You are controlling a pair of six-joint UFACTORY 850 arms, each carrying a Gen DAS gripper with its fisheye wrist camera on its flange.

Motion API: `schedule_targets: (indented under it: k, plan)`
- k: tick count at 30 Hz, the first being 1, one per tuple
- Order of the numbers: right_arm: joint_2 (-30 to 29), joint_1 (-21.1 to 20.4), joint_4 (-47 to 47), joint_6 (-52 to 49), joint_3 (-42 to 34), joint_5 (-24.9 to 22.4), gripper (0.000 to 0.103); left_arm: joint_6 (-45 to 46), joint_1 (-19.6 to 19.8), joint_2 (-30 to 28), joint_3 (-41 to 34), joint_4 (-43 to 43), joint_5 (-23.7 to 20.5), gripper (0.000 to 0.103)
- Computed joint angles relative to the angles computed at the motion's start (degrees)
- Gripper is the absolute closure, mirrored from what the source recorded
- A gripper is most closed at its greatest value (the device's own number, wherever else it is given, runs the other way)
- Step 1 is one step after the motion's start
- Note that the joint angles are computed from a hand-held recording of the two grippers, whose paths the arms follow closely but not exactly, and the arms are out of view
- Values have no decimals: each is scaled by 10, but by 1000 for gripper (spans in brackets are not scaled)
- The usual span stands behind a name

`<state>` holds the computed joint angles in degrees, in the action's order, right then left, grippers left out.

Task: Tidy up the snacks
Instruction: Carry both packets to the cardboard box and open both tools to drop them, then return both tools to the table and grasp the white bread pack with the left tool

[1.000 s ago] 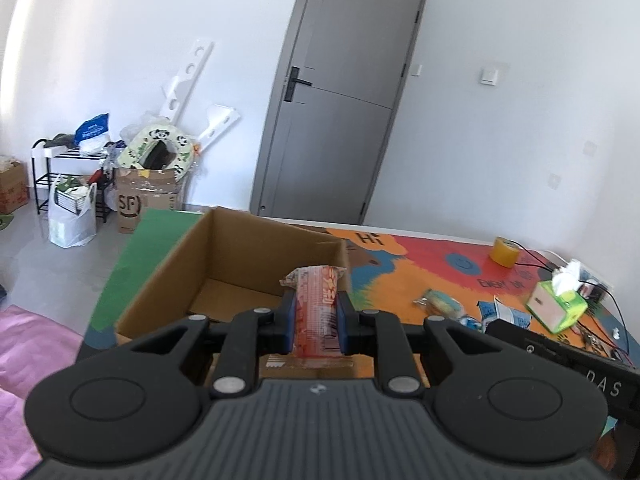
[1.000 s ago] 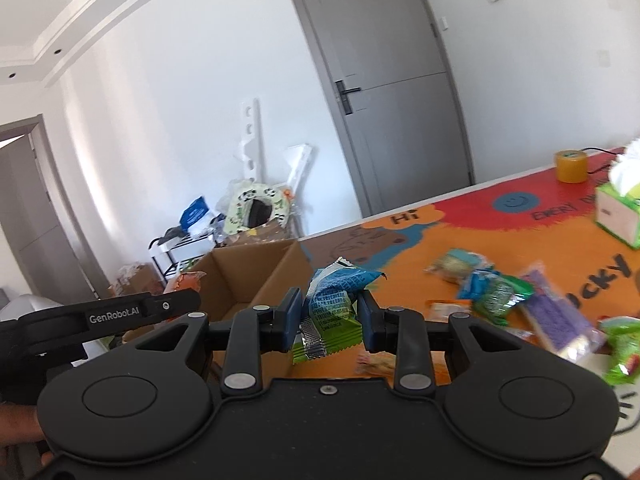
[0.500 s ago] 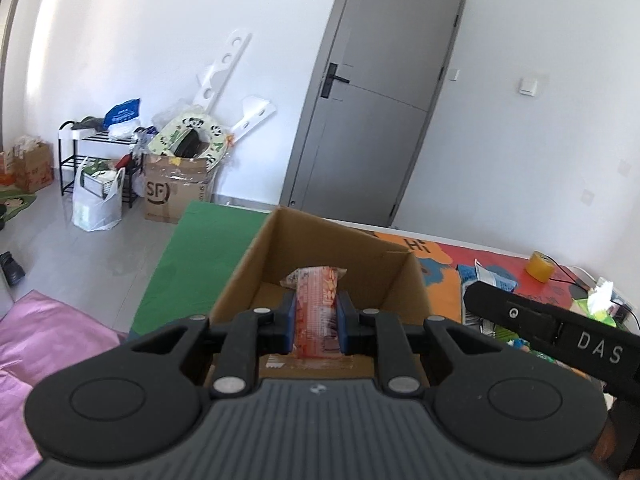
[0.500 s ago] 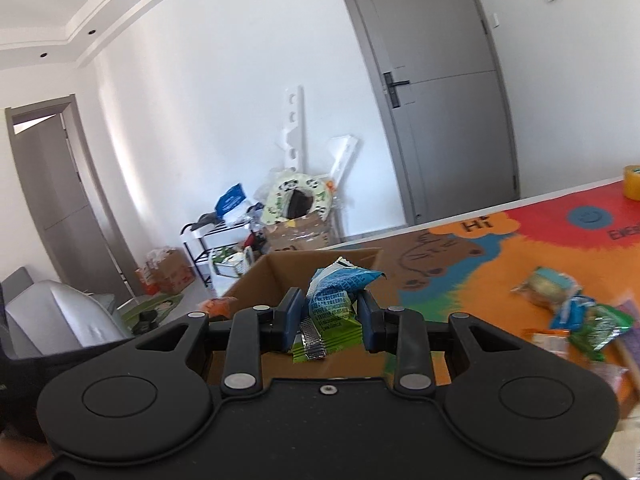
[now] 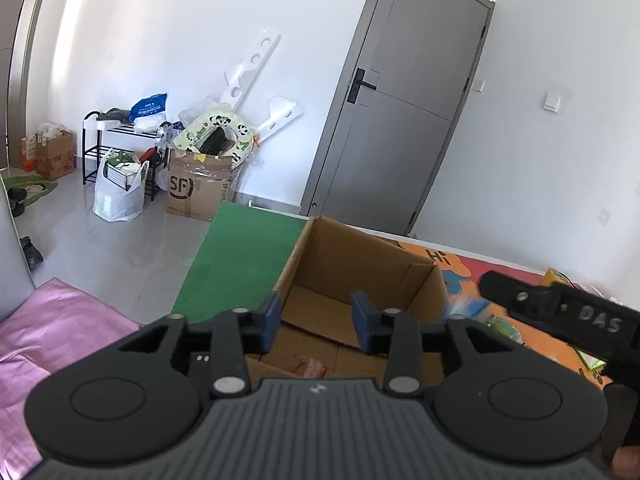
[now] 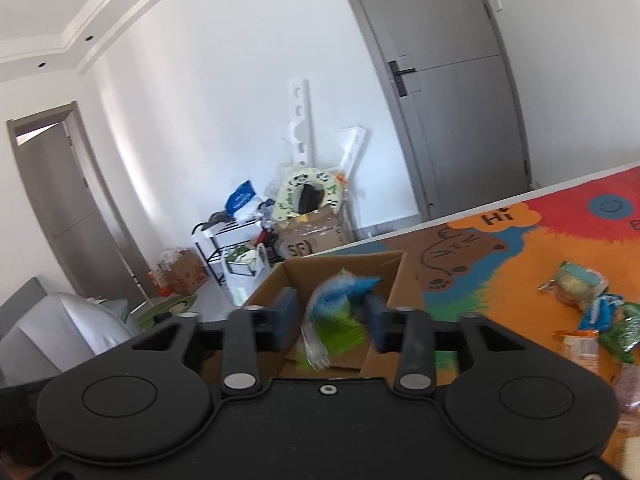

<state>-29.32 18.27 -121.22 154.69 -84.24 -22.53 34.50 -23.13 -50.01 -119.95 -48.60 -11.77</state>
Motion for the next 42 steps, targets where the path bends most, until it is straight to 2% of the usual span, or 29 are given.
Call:
schedule_targets:
  k: [2,5,7,11,17,20,24,30,38,42]
  plan:
    - [14,1,-9,2,20,-9,46,48,-2,8,15,-45,12,47]
    - [36,1,-11,17,52,-23,41,92,-8,17,28,-86,23,37]
    - [49,2,-8,21,72,-29,39,155,-10,22,38,-149,22,32]
    - [75,4,15,12,109,-45,29,209,-18,36,62,-205,31,25]
    - [114,2,-1,47,167,-64,17,182,-30,49,81,-175,32,14]
    - [131,5,3,43,191,-77,7,202,-34,57,92,-201,22,11]
    - [154,6,24,29,223,-97,0,227,-41,65,103,-223,13,10]
    - [189,4,60,27,273,-128,0,332,-54,83,131,-318,0,10]
    - [235,-8,79,25,336,-149,0,406,-74,96,155,-360,-24,10]
    - [257,-8,98,10,362,-163,0,398,-83,96,157,-345,-35,10]
